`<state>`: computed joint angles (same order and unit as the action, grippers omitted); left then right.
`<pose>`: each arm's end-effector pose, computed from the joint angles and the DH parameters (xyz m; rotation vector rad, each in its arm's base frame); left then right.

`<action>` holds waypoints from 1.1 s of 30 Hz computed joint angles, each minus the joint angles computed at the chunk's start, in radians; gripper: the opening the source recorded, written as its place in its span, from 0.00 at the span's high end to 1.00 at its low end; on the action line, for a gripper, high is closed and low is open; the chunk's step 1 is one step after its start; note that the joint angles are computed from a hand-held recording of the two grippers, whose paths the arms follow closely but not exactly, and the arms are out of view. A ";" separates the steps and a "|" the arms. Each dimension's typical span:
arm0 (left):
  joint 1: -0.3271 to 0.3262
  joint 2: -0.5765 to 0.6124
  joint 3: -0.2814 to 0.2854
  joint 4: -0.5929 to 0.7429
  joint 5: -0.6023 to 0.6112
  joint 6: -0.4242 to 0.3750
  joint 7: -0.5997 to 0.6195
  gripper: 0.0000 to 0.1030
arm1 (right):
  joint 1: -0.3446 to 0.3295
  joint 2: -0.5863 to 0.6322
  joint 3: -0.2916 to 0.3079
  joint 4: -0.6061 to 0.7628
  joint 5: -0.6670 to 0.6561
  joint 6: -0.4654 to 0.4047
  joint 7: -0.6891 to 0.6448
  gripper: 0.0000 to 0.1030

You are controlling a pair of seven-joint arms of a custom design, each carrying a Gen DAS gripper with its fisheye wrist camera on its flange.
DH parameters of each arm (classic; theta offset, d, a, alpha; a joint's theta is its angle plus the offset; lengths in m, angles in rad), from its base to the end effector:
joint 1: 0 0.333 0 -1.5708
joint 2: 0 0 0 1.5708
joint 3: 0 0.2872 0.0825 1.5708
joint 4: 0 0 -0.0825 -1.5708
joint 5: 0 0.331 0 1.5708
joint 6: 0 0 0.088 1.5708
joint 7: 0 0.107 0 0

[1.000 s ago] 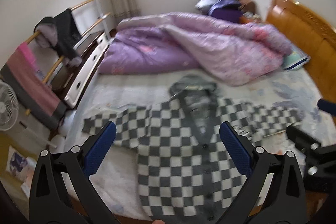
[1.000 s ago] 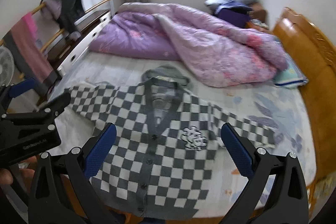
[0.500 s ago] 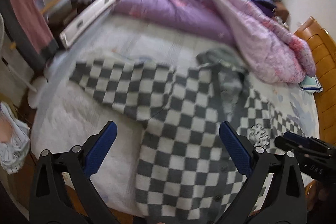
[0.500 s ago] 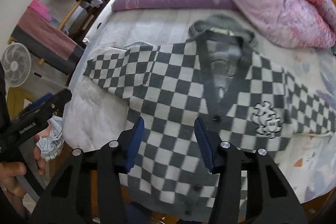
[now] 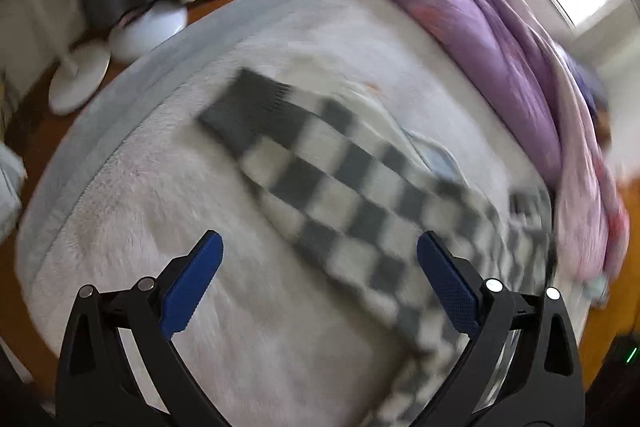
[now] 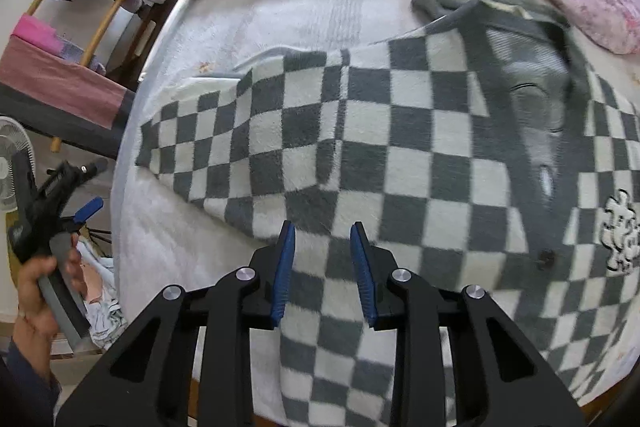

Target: Fold large clothes

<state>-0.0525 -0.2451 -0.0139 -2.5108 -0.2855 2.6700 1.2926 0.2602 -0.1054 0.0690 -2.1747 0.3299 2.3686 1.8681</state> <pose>0.4392 -0.0209 0.4184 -2.5203 1.5994 -0.6507 0.4697 0.1653 0.4656 -1.7777 2.1086 0.1304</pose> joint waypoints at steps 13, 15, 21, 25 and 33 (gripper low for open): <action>0.169 0.378 -0.029 0.183 -0.403 0.119 0.341 0.34 | 0.022 0.204 0.006 0.065 0.072 0.117 -0.056 0.74; 0.204 0.404 -0.068 0.204 -0.464 0.126 0.381 0.39 | 0.020 0.227 0.007 0.078 0.090 0.117 -0.068 0.74; 0.257 0.457 -0.108 0.230 -0.395 0.131 0.275 0.79 | 0.017 0.267 0.012 0.095 0.156 0.138 -0.108 0.74; 0.318 0.413 -0.159 0.197 -0.597 0.134 0.420 0.91 | 0.017 0.279 0.014 0.108 0.176 0.153 -0.112 0.74; 0.222 0.109 -0.116 0.053 -0.802 0.176 0.625 0.91 | 0.018 0.323 0.003 0.128 0.138 0.161 -0.068 0.99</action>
<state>0.1699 -0.1364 -0.1299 -2.4577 -1.0871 2.8456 1.9181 0.2779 0.2178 0.0720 -2.0465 0.4683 2.5298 1.8002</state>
